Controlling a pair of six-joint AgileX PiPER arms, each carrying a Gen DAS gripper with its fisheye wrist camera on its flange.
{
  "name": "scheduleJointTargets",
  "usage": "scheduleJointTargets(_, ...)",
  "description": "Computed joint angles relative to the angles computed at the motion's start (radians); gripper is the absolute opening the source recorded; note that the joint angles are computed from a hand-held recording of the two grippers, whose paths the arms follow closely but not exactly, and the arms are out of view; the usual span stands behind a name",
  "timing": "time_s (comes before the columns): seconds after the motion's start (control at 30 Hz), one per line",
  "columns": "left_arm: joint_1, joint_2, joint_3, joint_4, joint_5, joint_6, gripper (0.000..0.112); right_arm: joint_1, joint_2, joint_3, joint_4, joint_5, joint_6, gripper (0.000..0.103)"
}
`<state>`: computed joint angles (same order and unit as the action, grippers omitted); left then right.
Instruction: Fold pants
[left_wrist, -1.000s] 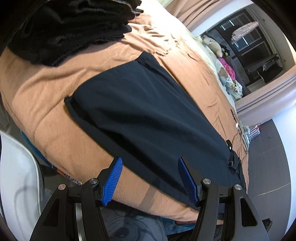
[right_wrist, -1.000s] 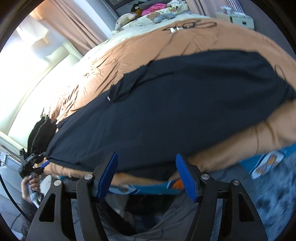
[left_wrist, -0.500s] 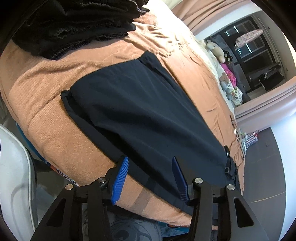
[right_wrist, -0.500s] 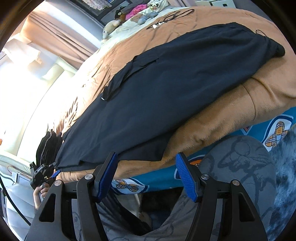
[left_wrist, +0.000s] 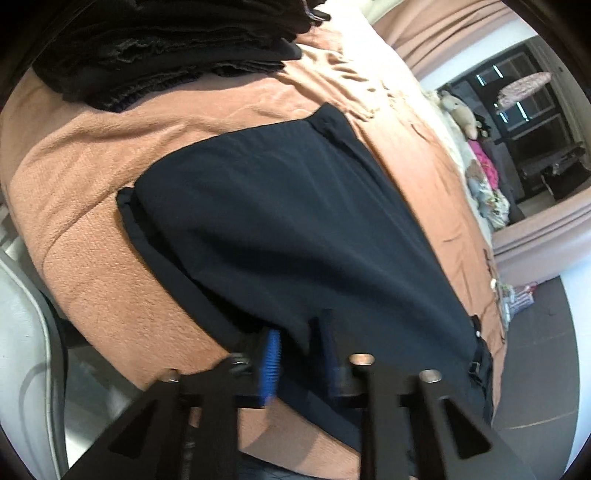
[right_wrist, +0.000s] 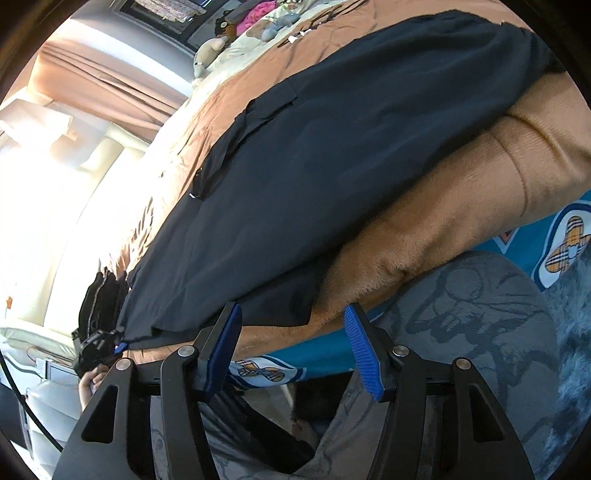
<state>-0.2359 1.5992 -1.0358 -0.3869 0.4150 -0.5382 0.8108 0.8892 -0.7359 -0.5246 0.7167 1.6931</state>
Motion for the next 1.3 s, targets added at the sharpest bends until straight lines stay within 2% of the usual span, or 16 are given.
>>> scheduleJointTargets(0.13, 0.014, -0.041, 0.047, -0.042, -0.012, 0.050, 0.002, -0.044, 0.005, 0.012, 0.029, -0.042, -0.036, 0.053)
scheduleJointTargets(0.27, 0.031, -0.088, 0.097, -0.101, -0.025, 0.101, 0.001, -0.096, 0.025, 0.025, 0.106, -0.105, -0.113, 0.023)
scheduleJointTargets(0.3, 0.033, -0.094, 0.100, -0.103, -0.025, 0.105, 0.001, -0.102, 0.024, 0.029, 0.118, -0.105, -0.124, 0.019)
scheduleJointTargets(0.37, 0.039, -0.101, 0.105, -0.105, -0.023, 0.116, 0.001, -0.091, 0.015, 0.032, 0.097, -0.089, -0.110, 0.002)
scheduleJointTargets(0.53, 0.059, -0.091, 0.111, -0.134, -0.022, 0.149, 0.001, 0.007, -0.023, 0.009, -0.011, 0.036, 0.013, 0.000)
scheduleJointTargets(0.67, 0.060, -0.092, 0.111, -0.113, -0.024, 0.139, 0.001, 0.075, 0.017, -0.035, -0.022, 0.125, 0.047, 0.000)
scheduleJointTargets(0.77, 0.075, -0.100, 0.116, -0.132, -0.019, 0.158, 0.001, 0.068, 0.056, -0.077, 0.001, 0.154, 0.028, 0.000)
scheduleJointTargets(0.83, 0.091, -0.113, 0.122, -0.149, -0.007, 0.181, 0.002, 0.087, 0.098, -0.138, -0.007, 0.221, 0.024, 0.000)
scheduleJointTargets(0.87, 0.095, -0.125, 0.127, -0.133, -0.002, 0.166, 0.002, 0.115, 0.119, -0.176, -0.022, 0.297, 0.033, 0.000)
scheduleJointTargets(0.9, 0.106, -0.140, 0.134, -0.142, 0.005, 0.178, 0.007, 0.132, 0.124, -0.199, -0.030, 0.339, 0.037, 0.000)
scheduleJointTargets(0.97, 0.119, -0.157, 0.146, -0.175, 0.003, 0.219, 0.026, 0.150, 0.106, -0.205, -0.052, 0.342, 0.058, 0.000)
scheduleJointTargets(1.0, 0.122, -0.164, 0.151, -0.175, 0.000, 0.223, 0.042, 0.168, 0.107, -0.220, -0.069, 0.363, 0.061, 0.000)
scheduleJointTargets(1.03, 0.125, -0.170, 0.156, -0.170, -0.005, 0.220, 0.051, 0.187, 0.107, -0.227, -0.084, 0.387, 0.066, 0.000)
scheduleJointTargets(1.1, 0.136, -0.175, 0.166, -0.194, -0.017, 0.246, 0.052, 0.220, 0.114, -0.254, -0.113, 0.425, 0.061, 0.000)
scheduleJointTargets(1.2, 0.167, -0.155, 0.174, -0.302, -0.013, 0.350, 0.053, 0.248, 0.147, -0.284, -0.134, 0.422, 0.070, 0.001)
scheduleJointTargets(1.3, 0.189, -0.143, 0.185, -0.408, -0.016, 0.452, 0.053, 0.276, 0.154, -0.284, -0.159, 0.421, 0.084, 0.022)
